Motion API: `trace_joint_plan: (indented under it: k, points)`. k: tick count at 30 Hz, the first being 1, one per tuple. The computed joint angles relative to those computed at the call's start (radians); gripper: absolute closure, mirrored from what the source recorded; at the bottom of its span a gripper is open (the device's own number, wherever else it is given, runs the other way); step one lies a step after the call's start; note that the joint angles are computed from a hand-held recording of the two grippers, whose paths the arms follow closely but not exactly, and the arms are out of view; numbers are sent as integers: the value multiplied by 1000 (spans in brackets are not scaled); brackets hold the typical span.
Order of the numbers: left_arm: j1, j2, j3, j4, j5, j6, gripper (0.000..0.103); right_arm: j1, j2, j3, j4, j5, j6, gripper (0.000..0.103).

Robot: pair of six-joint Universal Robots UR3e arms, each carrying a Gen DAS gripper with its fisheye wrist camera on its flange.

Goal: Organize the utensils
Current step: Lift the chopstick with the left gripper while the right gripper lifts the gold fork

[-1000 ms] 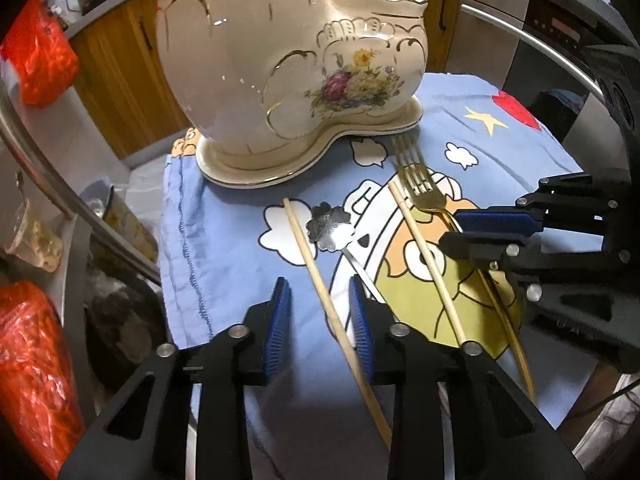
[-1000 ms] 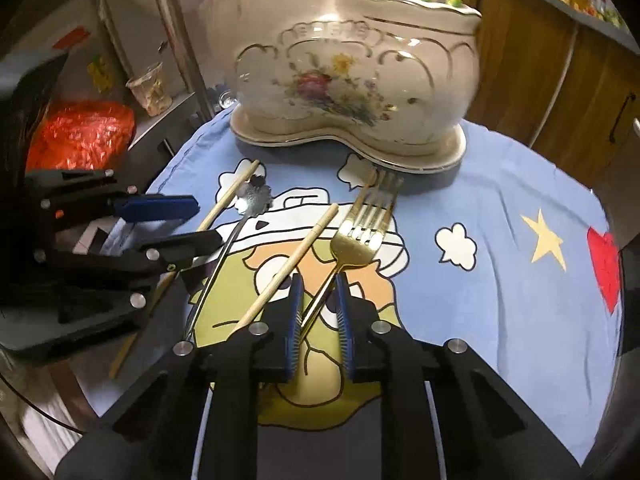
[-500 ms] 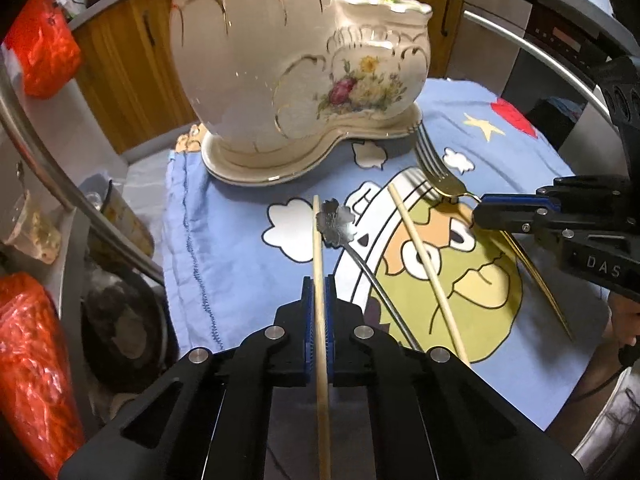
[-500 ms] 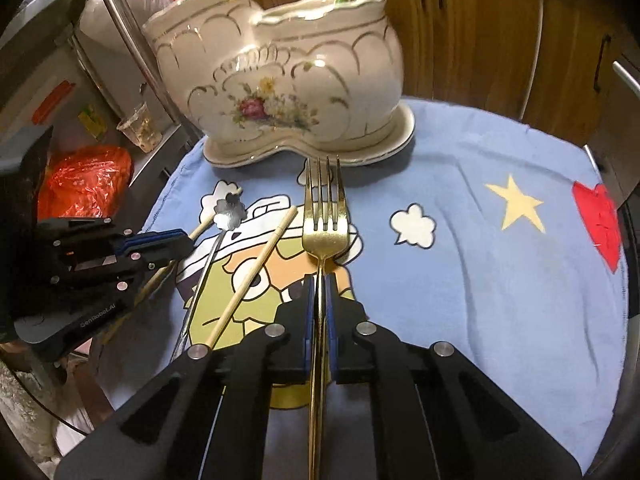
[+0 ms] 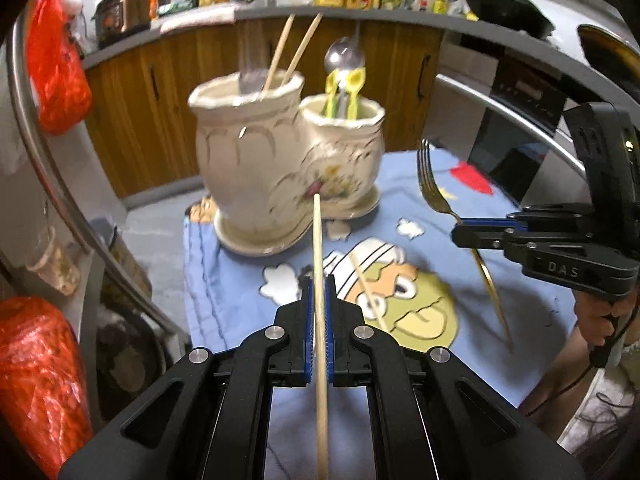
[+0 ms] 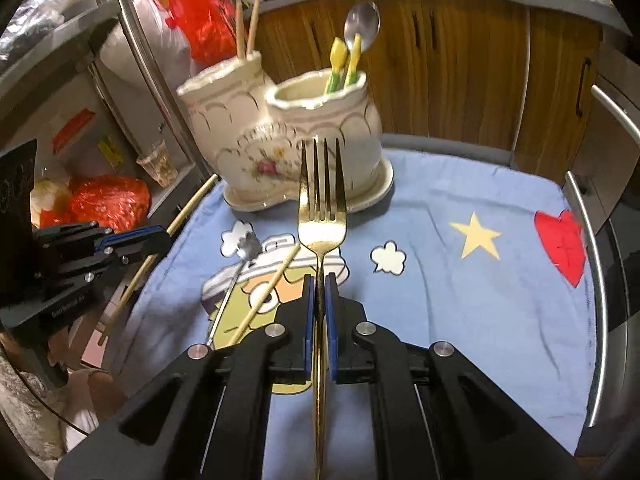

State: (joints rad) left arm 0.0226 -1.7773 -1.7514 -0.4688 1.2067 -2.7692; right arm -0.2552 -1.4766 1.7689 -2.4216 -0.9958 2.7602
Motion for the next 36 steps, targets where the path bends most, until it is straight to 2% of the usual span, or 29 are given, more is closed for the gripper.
trace_joint_plan:
  k: [7,10,13,19,25,28,31,33,36]
  points:
    - [33,67,-63,144,-103,-29,98,-30,-35,44,-151,89,53,98]
    - [53,71,-58,240,-142,-78,98,-10,-11,24,-251,87,117,98]
    - [57,33,7,308,-145,-138,98,19,38,-29,-362,54,184,98]
    - [74,-127,247,393,-155,-306,98,41,149,-215,-465,14,303,98]
    - [43,-356,596,378,-81,-422,98,66,272,-439,-522,-24,392,98]
    - [43,-448,736,381,-81,-481,98,74,333,-544,-523,-19,433,98]
    - [29,-544,860,428,-32,-525,98,93,398,-625,-541,-44,460,98]
    - [21,-592,891,485,-21,-547,98,108,426,-645,-544,-64,459,98]
    - [-7,-663,929,562,55,-551,98,123,470,-676,-511,-76,438,98]
